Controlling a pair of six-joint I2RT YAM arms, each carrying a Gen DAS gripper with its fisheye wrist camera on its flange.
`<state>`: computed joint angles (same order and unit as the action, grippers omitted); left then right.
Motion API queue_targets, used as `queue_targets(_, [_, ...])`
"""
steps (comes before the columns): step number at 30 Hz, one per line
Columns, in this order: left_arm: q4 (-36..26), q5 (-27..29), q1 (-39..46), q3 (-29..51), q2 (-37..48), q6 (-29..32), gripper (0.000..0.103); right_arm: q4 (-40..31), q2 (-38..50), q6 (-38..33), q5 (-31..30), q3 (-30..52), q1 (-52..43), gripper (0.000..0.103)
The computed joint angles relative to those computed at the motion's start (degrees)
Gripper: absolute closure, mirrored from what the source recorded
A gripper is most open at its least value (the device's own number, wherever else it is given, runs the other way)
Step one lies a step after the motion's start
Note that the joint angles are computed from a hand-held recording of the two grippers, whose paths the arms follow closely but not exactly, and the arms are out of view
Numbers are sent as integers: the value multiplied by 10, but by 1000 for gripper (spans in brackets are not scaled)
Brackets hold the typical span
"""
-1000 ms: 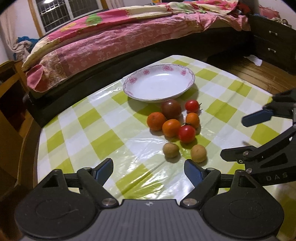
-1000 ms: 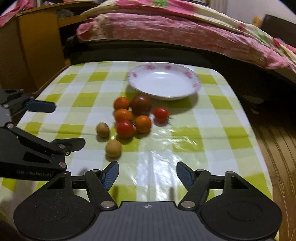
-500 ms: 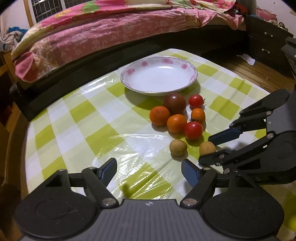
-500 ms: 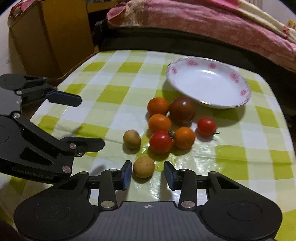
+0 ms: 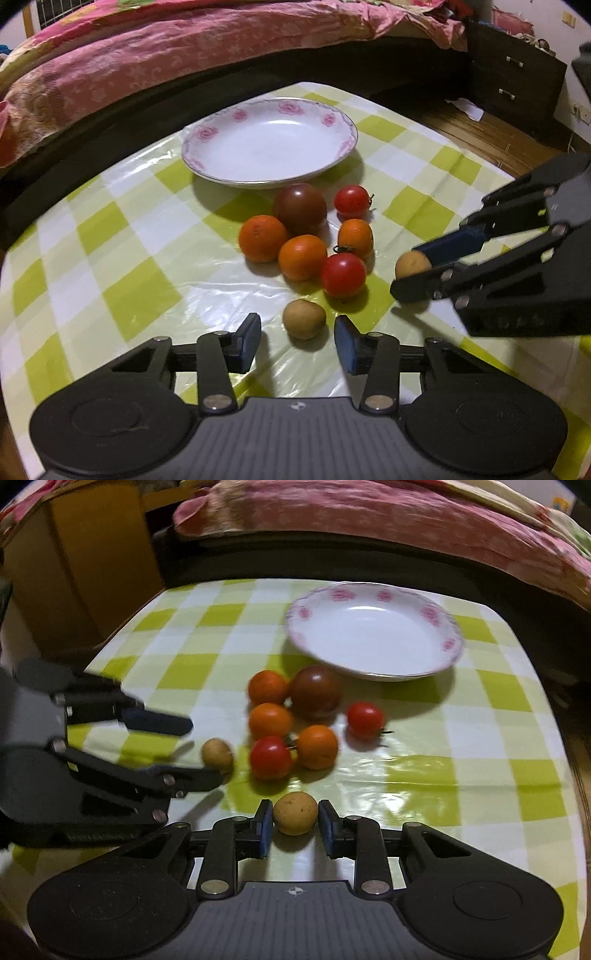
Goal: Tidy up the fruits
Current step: 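Grasp a brown round fruit with the left tool while the right tool grasps another, then carry both brown fruits over the flowered plate with both tools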
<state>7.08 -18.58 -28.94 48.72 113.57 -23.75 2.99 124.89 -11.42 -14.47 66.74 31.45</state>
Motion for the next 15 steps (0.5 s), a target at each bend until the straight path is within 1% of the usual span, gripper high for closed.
queue_targets(2, [6,0,1,4,7,-2,56,0,0,6,-3,3,-6,79])
queue_targets(6, [10,6,0,3,7,-7,65,-3,1,11,-9,5,-11,80])
queue_targets(10, [14,9,0,0,5,-8,67,-6,2,16,-9,9,-14,79])
queue_targets(11, [12,8,1,0,4,-10,70,-8,4,17,-8,13,-14,80])
queue_targets(15, [11,12,4,-1,-2,-10,70,-6,7,17,-6,18,-14,80])
